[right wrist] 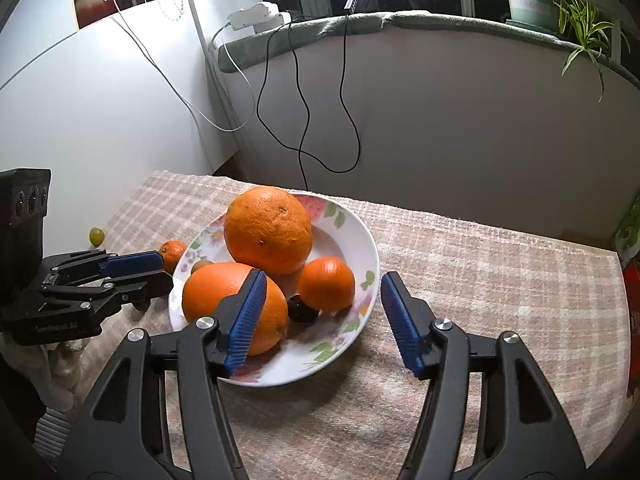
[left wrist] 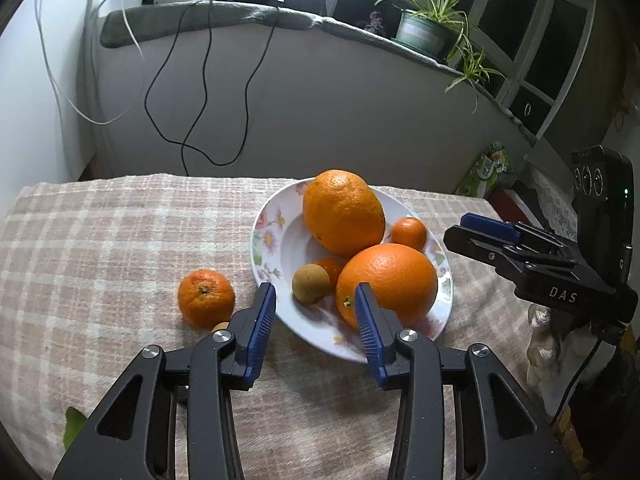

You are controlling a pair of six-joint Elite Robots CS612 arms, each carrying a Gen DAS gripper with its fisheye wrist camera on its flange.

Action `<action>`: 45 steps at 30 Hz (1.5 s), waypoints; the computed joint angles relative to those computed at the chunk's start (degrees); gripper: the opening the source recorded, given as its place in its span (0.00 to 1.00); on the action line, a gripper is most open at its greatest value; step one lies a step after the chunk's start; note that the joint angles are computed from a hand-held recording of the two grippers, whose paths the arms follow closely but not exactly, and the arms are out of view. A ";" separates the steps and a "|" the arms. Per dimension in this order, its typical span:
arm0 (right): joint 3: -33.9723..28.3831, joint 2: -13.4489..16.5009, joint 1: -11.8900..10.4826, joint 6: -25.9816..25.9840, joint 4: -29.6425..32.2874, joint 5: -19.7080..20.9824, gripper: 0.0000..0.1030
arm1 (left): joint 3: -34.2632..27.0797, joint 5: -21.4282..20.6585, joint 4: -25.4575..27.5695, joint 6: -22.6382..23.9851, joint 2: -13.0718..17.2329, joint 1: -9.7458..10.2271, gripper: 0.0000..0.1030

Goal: Organize fruits
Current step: 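Carry the tangerine and kiwi onto the plate with both grippers and release, then move both open grippers toward the dark plum and green round fruit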

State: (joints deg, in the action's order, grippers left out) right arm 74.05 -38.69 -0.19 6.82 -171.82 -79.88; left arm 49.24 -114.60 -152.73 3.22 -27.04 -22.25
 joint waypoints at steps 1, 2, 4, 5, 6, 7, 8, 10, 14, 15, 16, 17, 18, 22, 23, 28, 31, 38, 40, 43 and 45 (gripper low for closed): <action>0.10 -0.09 0.03 0.03 -0.14 -0.04 0.61 | 0.13 -0.01 -0.18 -0.18 -0.07 0.08 0.38; 0.21 -0.17 0.06 0.07 -0.28 -0.06 0.62 | 0.29 -0.04 -0.35 -0.30 -0.15 0.14 0.38; 0.47 -0.35 0.14 0.16 -0.63 -0.22 0.64 | 0.72 -0.10 -0.85 -0.56 -0.41 0.32 0.38; 0.64 -0.46 0.21 0.24 -0.92 -0.37 0.65 | 0.96 -0.09 -1.11 -0.68 -0.53 0.37 0.38; 0.76 -0.55 0.26 0.29 -1.06 -0.36 0.65 | 1.17 -0.09 -1.41 -0.86 -0.66 0.47 0.38; 0.82 -0.62 0.30 0.31 -1.11 -0.31 0.65 | 1.45 -0.18 -1.76 -1.14 -0.83 0.59 0.38; 0.97 -0.76 0.40 0.28 -1.27 -0.33 0.65 | 1.74 -0.31 -2.14 -1.37 -1.01 0.75 0.38; 1.15 -0.97 0.55 0.05 -1.51 -0.30 0.65 | 2.16 -0.39 -2.71 -1.71 -1.30 0.97 0.38; 1.90 -1.68 0.98 -0.32 -2.55 0.01 0.65 | 3.61 -0.39 -4.55 -2.76 -2.16 1.56 0.38; 2.10 -1.87 1.12 -0.42 -2.86 0.15 0.65 | 4.22 -0.32 -5.21 -3.14 -2.50 1.80 0.38; 2.26 -2.03 1.27 -0.53 -3.09 0.29 0.65 | 4.57 -0.21 -5.56 -3.40 -2.70 1.90 0.38; 2.44 -2.22 1.45 -0.73 -3.31 0.56 0.65 | 4.89 -0.17 -5.91 -3.68 -2.88 2.11 0.38; 2.58 -2.36 1.63 -0.92 -3.49 0.78 0.65 | 5.37 -0.04 -6.42 -4.01 -3.14 2.39 0.38; 2.90 -2.75 2.42 -2.00 -3.91 1.68 0.65 | 6.68 0.24 -7.94 -5.21 -3.80 3.32 0.38; 2.95 -2.81 2.64 -2.29 -4.00 1.98 0.65 | 6.88 0.27 -8.19 -5.56 -3.90 3.58 0.38; 2.85 -2.86 3.72 -3.42 -4.09 3.93 0.65 | 8.75 1.76 -10.45 -7.72 -4.72 5.07 0.38; 2.41 -2.52 4.44 -3.81 -3.73 5.68 0.65 | 9.99 2.95 -11.63 -9.12 -5.16 5.94 0.38; 0.08 -0.96 6.22 -4.86 -0.88 7.76 0.65 | 12.30 6.03 -12.56 -11.12 -5.77 7.66 0.38; -0.64 -0.47 6.66 -5.12 0.13 8.03 0.65 | 12.57 7.18 -12.63 -11.97 -5.66 8.12 0.38; -1.72 0.29 7.33 -5.19 1.42 7.73 0.65 | 12.66 8.93 -12.42 -12.63 -5.43 8.53 0.38; -2.67 0.93 7.72 -4.98 2.43 7.53 0.64 | 12.39 10.37 -12.00 -12.44 -5.20 8.66 0.38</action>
